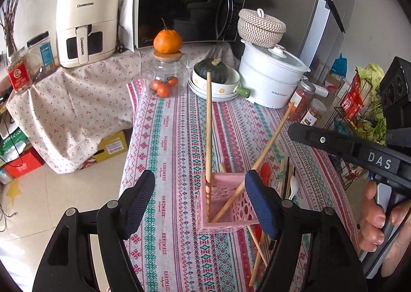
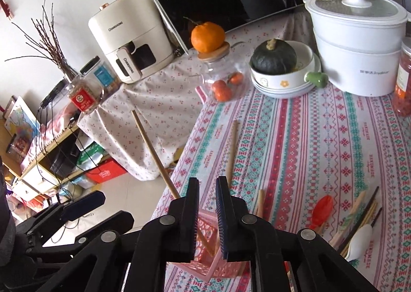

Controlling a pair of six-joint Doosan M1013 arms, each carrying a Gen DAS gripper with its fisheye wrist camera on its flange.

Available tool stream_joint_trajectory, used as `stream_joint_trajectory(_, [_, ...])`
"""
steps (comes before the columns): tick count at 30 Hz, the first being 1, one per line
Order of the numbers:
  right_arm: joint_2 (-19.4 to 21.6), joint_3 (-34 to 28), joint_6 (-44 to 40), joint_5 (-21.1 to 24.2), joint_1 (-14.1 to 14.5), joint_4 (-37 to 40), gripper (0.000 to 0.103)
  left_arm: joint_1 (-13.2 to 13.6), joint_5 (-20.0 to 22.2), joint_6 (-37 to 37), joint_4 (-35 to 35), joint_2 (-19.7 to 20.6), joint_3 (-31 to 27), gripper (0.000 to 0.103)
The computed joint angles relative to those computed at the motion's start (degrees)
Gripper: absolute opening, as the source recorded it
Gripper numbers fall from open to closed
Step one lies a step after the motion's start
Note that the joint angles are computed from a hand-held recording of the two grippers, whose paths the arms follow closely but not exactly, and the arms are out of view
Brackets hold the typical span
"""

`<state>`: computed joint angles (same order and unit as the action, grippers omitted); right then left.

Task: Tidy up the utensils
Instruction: 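Lower the chopstick into the pink basket and open the left tool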

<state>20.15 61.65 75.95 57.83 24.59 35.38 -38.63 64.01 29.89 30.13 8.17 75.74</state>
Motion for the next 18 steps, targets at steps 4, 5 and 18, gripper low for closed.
stream_joint_trajectory(4, [-1.6, 1.2, -1.4, -1.9, -0.6, 0.6, 0.037, -0.1, -0.2, 1.3, -2.9, -0.1, 0.1, 0.076])
stream_joint_trajectory(5, [-2.0, 1.6, -1.7, -2.3, -0.9, 0.8, 0.038, -0.2, -0.3, 1.7, -3.6, -0.1, 0.1, 0.076])
stream_joint_trajectory(18, [-5.4, 6.1, 4.5, 0.7, -3.2, -11.6, 0.060, -1.6, 0.9, 7.4, -16.9, 1.6, 0.9, 0.076])
